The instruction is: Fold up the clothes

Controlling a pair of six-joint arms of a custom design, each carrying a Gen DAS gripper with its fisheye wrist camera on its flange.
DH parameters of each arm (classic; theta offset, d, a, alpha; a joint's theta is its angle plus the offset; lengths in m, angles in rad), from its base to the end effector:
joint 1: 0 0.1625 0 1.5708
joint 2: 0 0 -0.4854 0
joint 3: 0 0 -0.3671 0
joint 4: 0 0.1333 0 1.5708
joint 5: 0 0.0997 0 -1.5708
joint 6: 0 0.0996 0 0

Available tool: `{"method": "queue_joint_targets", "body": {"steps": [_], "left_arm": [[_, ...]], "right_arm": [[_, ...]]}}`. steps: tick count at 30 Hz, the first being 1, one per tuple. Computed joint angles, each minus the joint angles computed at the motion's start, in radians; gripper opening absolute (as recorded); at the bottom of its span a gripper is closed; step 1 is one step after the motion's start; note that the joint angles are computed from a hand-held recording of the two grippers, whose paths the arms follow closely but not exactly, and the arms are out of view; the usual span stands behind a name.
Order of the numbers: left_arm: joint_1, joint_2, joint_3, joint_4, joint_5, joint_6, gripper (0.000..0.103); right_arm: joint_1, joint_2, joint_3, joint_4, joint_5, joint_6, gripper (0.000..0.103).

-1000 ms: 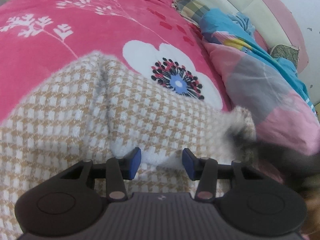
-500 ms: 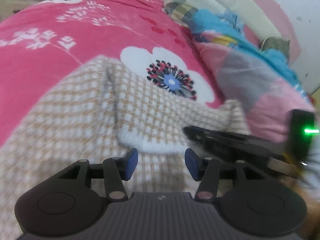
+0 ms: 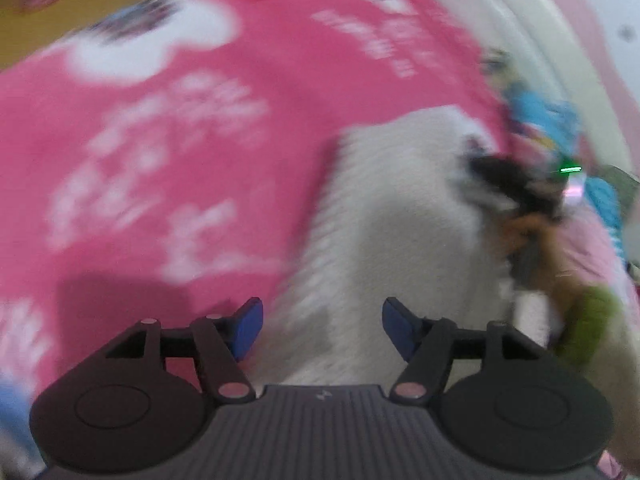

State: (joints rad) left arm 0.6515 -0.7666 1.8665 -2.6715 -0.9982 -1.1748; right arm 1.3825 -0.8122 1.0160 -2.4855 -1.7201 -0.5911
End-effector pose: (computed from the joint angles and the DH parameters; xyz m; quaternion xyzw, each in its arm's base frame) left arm -0.3762 -0.5224 0.0884 -0.1223 0.9515 -0.2447 0.1409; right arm -0.0396 -0.8407 0.4309 0.1616 -0.9212 0.2945 0.1965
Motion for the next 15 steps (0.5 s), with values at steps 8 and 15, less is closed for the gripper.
{"method": "queue_joint_targets", "body": {"steps": [8, 15], "left_arm": [[0.056, 0.015, 0.085, -0.153, -0.172, 0.068, 0.068], [0.038, 0.019, 0.096, -0.130, -0.169, 0.172, 0.062]], "right_arm": [[0.070, -0.160, 0.154, 0.233, 0.023, 0.051, 0.051], [0.168, -0.152, 0.266, 0.374, -0.063, 0.153, 0.071]]}}
